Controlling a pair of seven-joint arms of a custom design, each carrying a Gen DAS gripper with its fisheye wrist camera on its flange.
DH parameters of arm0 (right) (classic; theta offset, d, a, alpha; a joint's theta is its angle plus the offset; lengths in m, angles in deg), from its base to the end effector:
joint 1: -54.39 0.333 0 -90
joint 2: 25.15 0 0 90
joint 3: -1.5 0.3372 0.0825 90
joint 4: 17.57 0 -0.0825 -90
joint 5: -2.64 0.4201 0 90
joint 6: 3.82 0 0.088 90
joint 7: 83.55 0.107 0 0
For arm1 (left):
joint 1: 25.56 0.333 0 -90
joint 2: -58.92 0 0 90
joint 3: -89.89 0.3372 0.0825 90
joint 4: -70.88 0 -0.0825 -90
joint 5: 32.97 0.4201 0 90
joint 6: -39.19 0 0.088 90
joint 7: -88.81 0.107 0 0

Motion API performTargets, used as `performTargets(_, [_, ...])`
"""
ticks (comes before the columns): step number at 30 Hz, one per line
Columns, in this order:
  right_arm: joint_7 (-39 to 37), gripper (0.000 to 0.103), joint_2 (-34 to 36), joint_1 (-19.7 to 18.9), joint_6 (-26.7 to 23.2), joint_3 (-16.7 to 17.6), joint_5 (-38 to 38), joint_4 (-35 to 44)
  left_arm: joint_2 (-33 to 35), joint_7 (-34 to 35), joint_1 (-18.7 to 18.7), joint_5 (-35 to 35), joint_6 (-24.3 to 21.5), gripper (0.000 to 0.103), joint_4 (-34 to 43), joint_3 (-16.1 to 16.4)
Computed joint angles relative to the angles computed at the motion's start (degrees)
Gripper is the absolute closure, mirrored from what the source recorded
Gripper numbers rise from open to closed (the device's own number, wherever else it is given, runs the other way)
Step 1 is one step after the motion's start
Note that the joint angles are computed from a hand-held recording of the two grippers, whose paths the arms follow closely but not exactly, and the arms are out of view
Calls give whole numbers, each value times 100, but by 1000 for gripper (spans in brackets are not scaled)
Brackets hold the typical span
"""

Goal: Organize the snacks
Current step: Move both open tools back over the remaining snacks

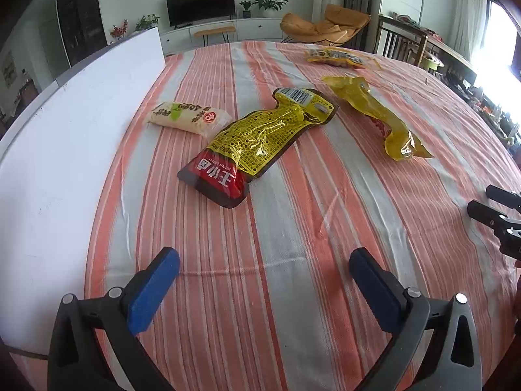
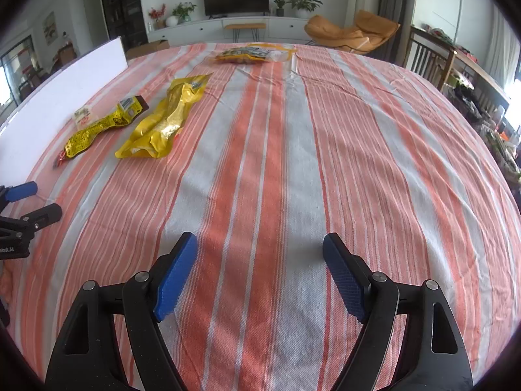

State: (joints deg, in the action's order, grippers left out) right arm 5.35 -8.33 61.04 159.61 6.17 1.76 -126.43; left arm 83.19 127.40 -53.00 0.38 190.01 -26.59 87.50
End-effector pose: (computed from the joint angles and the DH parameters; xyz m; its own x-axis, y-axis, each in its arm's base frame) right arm 0.6880 0.1339 0.4238 0.2165 -0.9763 0.0007 -0.7712 -0.1714 -0.6131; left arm 0.6383 -0.3771 0.4019 -0.0573 -0.9983 0.0082 -0.8089 0.0416 -0.5864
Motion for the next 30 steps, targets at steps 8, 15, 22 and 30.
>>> performTargets(8, [118,17,-5,22,-22,-40,-82,-1,-2,10,2,-15,1,0,-2,0])
performTargets(15, [112,17,-3,11,-21,-29,-79,1,-5,2,-3,-10,3,0,-7,4])
performTargets(22, [106,17,-3,6,-22,-26,-73,0,-2,6,2,-11,3,0,-2,2])
performTargets(30, [94,17,-5,0,-24,-24,-63,0,-7,-6,-3,-4,5,0,-12,3])
